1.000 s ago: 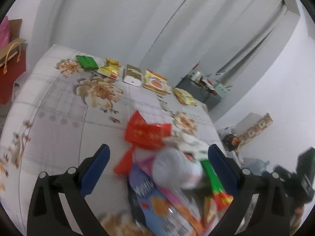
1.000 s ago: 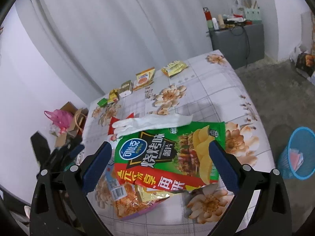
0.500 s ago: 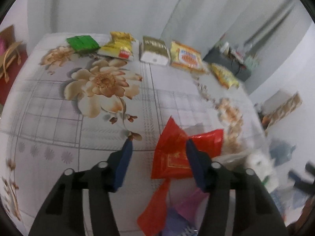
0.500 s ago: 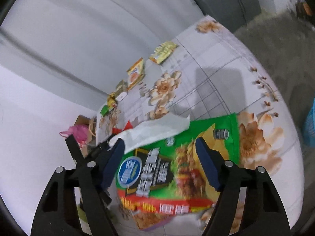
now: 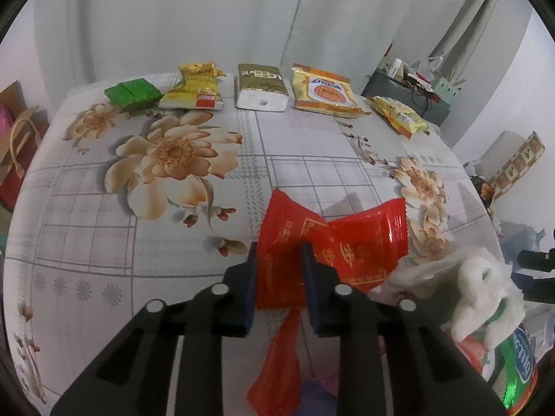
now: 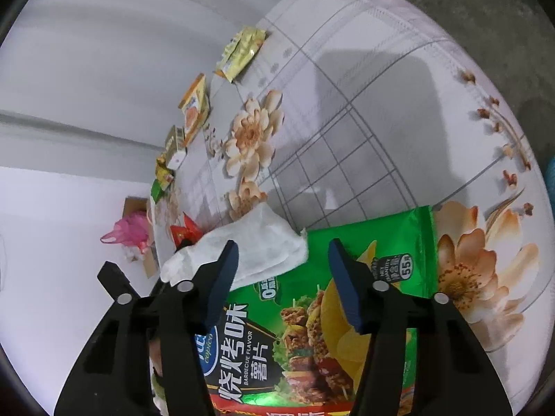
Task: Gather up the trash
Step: 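Grasp the red packet with the left gripper while the right gripper grasps the white wrapper, then carry the red packet and white wrapper over the wastebasket and open both grippers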
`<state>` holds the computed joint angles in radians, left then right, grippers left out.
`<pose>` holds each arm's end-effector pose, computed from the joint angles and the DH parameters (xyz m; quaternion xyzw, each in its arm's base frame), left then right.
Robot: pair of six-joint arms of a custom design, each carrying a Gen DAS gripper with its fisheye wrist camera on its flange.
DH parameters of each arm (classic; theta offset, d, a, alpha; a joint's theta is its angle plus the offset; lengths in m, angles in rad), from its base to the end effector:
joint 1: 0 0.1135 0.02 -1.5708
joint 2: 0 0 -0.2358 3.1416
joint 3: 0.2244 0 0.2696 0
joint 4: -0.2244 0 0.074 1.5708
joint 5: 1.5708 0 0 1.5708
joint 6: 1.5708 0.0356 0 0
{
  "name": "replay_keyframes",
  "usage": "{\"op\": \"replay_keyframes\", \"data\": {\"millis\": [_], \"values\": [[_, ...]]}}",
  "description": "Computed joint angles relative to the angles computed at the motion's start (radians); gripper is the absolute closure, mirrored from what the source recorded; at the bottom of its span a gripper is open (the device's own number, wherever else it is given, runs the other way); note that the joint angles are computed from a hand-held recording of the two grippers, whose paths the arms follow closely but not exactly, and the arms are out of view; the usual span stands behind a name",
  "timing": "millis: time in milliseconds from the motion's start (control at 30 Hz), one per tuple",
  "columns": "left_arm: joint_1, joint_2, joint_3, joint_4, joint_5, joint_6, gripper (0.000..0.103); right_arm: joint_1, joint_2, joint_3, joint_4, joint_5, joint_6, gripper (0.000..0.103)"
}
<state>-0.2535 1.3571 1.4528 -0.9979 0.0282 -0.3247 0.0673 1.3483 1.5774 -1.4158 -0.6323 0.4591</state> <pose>0.2842 -0.0747 0.3428 -0.0290 0.9441 -0.1063 0.3107 0.2468 0.0377 0.3664 0.1234 0.9267 0.3419 0.0958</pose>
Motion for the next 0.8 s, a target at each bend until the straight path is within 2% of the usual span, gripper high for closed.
{"op": "replay_keyframes", "data": {"millis": [133, 200, 267, 333, 633, 800], "values": [[0.019, -0.014, -0.02, 0.018, 0.033, -0.006, 0.09, -0.002, 0.001, -0.009, 0.006, -0.011, -0.002, 0.065], [0.024, -0.022, -0.028, 0.025, 0.045, -0.009, 0.092, -0.008, 0.001, -0.016, 0.007, -0.023, 0.0, 0.073], [0.026, -0.031, -0.032, 0.027, 0.05, -0.012, 0.093, -0.017, -0.007, -0.029, 0.011, -0.05, 0.002, 0.086], [0.027, -0.041, -0.036, 0.03, 0.052, -0.018, 0.094, -0.025, -0.019, -0.038, 0.021, -0.078, 0.006, 0.093], [0.036, -0.103, -0.042, 0.041, 0.034, -0.065, 0.099, 0.028, -0.069, 0.009, 0.138, -0.137, 0.062, 0.098], [0.051, -0.128, -0.015, 0.022, 0.008, -0.081, 0.099, 0.093, -0.095, 0.036, 0.272, -0.084, 0.128, 0.099]]}}
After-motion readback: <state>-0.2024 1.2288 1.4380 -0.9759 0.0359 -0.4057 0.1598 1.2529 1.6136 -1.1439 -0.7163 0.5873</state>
